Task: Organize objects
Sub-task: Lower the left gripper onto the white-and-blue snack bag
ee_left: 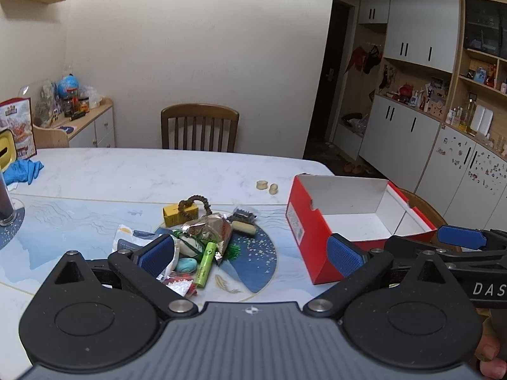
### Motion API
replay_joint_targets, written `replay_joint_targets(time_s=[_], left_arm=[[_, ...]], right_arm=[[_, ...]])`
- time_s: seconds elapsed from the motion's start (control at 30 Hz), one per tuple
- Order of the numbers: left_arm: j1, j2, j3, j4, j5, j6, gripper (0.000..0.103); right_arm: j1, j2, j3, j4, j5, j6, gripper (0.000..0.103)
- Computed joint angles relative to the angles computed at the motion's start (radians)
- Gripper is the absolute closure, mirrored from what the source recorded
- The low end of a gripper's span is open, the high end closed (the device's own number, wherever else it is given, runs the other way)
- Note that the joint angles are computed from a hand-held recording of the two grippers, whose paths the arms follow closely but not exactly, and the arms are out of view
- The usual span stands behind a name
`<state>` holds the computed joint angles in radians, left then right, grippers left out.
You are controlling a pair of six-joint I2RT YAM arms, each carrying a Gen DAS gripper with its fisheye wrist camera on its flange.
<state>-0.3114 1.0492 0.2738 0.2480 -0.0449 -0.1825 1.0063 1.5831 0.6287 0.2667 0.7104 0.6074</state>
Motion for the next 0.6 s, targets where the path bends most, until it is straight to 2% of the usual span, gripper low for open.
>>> replay_joint_targets(time_s=[0.33, 0.43, 0.6], left_arm=[[0.262, 0.289, 0.095, 0.146, 0.253, 0.128, 0.000], [0.325, 0.426, 0.136, 0.221, 0.276, 0.196, 0.000], [0.429, 0.688, 0.266, 0.246, 0.306, 0.298, 0.000]], right_arm=[[-0.062, 0.177, 0.204, -0.038, -0.115, -0.077, 0.004], [-0.082, 0.252, 0.276, -0.051, -0.149, -0.085, 0.005], [-0.112, 0.412, 0.429, -0.098, -0.205, -0.104, 0.012]])
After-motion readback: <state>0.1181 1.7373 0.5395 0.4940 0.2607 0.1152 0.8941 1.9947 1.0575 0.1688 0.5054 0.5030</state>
